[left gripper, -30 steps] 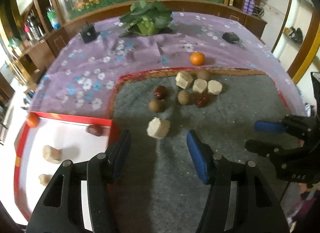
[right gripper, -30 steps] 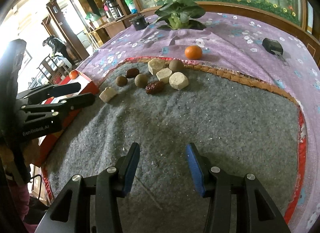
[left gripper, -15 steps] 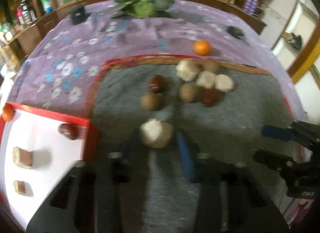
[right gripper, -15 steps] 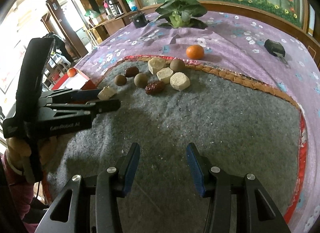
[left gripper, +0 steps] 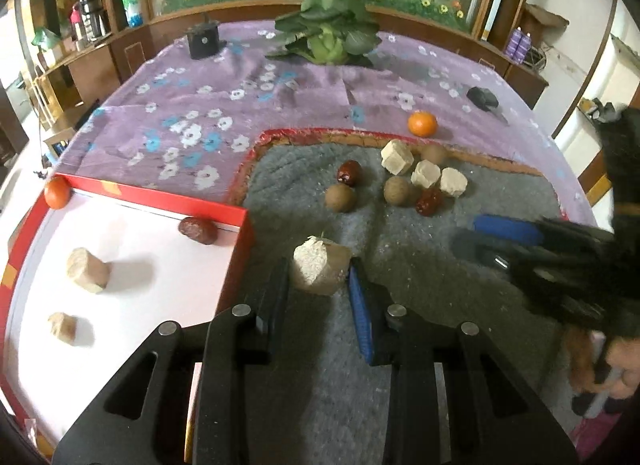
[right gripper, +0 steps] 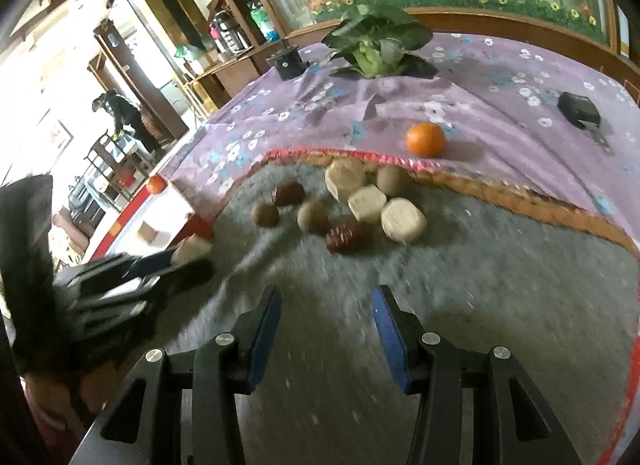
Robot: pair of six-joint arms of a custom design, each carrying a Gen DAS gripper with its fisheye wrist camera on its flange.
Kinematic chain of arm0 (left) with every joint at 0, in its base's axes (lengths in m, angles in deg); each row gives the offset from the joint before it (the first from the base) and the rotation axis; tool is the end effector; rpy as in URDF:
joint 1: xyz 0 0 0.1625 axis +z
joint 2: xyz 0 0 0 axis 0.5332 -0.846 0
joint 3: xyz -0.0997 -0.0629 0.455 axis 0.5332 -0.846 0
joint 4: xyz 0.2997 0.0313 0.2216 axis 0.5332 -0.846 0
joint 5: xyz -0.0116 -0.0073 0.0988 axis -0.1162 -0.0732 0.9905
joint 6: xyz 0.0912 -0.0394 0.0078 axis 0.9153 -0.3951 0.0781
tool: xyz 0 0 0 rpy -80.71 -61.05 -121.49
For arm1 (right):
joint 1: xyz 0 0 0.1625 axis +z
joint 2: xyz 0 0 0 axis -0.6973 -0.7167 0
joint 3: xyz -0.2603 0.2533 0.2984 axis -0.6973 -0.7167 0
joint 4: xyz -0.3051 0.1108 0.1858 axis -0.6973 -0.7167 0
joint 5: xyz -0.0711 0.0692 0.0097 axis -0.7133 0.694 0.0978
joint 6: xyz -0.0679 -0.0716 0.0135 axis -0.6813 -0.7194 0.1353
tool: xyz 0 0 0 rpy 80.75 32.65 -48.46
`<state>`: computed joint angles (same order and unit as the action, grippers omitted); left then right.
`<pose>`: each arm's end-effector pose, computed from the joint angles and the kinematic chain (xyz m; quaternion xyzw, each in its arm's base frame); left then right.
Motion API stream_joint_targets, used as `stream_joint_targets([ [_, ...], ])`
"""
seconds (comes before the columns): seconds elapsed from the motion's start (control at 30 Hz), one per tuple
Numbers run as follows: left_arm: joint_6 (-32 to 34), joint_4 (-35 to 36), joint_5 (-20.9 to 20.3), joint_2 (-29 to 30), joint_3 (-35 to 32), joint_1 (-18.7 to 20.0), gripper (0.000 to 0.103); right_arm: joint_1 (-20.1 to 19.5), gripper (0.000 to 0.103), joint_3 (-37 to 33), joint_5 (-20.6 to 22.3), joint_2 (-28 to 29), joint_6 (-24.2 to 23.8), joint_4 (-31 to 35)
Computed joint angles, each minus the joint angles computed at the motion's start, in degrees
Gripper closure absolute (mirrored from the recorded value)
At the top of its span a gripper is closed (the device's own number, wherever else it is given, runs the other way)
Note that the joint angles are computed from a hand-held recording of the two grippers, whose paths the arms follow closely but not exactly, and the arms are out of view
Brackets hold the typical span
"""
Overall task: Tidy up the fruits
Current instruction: 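Grasp the beige cube with the left tool while the right tool grasps a red date, then carry the cube and date into the white tray and open both tools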
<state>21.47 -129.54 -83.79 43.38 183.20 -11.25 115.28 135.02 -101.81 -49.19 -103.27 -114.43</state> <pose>-0.3958 -0.3644 -0.0349 0.2268 0.9021 -0.2278 0.2880 0.0038 -0.3784 0.3247 0.1694 -0.9401 0.2386 0.1749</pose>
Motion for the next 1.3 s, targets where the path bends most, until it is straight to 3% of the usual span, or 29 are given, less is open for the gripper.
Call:
stream_joint_targets([
  [0.1, 0.3, -1.4, -0.9, -0.7, 1.0, -0.3, 0.075, 2.8, 0.060, -0.4, -4.4, 4.8, -1.0, -6.3],
  [0.27, 0.2, -2.7, -1.8, -1.2, 2.0, -0.2, 0.075, 5.0, 0.060, -0.8, -8.8, 9.9, -8.8, -13.6],
  [0.4, -0.3, -3.1, -2.0, -1.3, 2.2, -0.2, 0.075, 5.5, 0.061, -2.2, -9.8, 11.4, -13.0, -13.5],
  [0.47, -0.9, -3.1, -2.2, -1.4, 2.4, -0.1, 0.075, 5.6, 0.068, -1.7, -10.5, 11.7, -14.4, -15.2],
  [0.5, -1.2, -3.2, -2.3, -1.4, 2.5, 0.0, 0.074, 5.6, 0.072, -1.7, -10.6, 11.3, -14.4, -14.8],
  [0.73, -4.4, -2.8, -1.9, -2.7, 4.0, -0.5, 0.074, 4.9, 0.073, 2.1, -7.8, 6.1, -12.1, -12.6],
  [0.93, -9.3, 0.6, 1.2, -6.1, 7.0, -2.4, 0.074, 6.1, 0.073, 5.8, -3.9, 1.8, -9.5, -10.7],
  [1.3, -22.4, 12.3, 4.3, -13.4, 13.1, -5.4, 0.074, 14.5, 0.073, 9.4, -5.2, 4.5, -7.8, -13.1],
])
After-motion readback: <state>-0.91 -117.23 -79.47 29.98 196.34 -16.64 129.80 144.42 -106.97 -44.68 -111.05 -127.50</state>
